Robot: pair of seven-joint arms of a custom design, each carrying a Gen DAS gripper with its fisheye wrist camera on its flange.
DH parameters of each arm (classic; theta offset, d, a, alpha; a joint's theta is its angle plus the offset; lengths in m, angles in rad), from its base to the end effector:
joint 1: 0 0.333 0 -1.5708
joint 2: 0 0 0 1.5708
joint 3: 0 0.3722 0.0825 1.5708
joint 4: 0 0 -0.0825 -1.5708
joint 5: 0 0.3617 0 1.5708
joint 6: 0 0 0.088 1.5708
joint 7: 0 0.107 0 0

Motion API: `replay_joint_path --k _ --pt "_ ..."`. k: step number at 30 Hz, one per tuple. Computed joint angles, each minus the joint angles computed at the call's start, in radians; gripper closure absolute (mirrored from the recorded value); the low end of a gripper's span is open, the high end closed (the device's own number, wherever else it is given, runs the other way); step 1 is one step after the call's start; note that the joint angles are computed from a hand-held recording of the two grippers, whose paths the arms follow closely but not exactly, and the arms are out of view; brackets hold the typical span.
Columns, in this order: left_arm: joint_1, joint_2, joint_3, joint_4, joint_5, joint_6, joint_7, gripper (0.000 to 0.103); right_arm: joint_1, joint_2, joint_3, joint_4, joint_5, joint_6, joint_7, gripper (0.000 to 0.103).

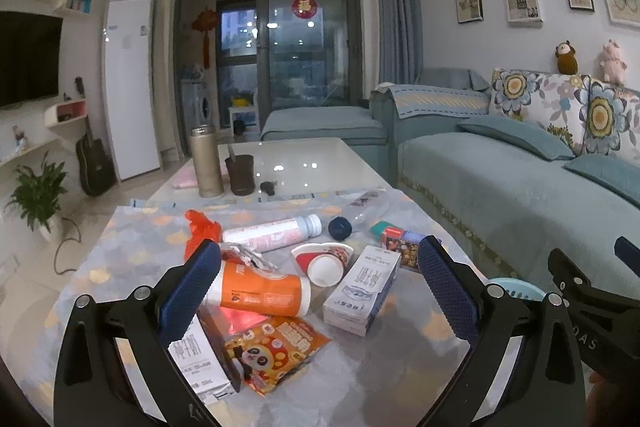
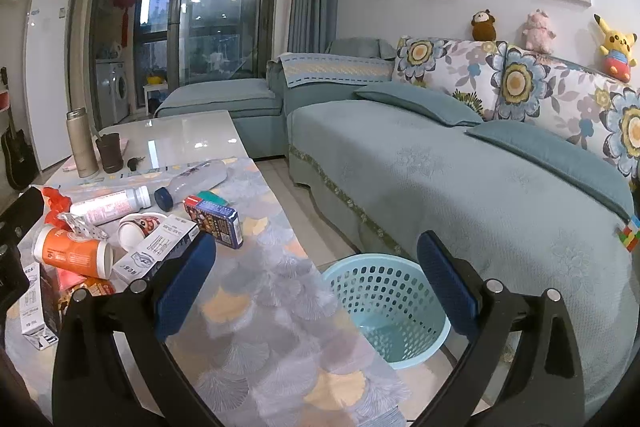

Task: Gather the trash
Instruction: 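Move both tools toward the cluttered coffee table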

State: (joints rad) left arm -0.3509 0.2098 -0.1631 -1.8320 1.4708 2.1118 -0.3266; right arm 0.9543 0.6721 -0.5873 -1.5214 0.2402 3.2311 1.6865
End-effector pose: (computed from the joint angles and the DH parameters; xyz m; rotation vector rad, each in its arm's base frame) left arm 0.5769 -0.2626 0.5259 -1.7275 0.9418 -0.6332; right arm 0.6579 0.3837 0.5117 -1.6961 1.2131 -0.8393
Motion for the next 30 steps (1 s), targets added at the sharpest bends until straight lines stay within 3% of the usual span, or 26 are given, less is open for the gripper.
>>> replay_joint_path --k 16,24,30 --pt "-0.004 0.005 0.000 0.009 -0.006 -0.007 -0.001 0.007 -0.010 -0.001 0.011 0.005 -0.012 -0.005 0.006 0.008" --pt "-0.009 0.008 0.001 0.014 -0.008 -0.006 -0.010 0.007 -0.052 -0.005 0.072 0.020 -0.025 -0.011 -0.010 0.008" --pt "-0.012 0.008 0.002 0.015 -0.008 -0.007 -0.015 0.007 -0.052 -0.005 0.073 0.019 -0.027 -0.011 -0.006 0.008"
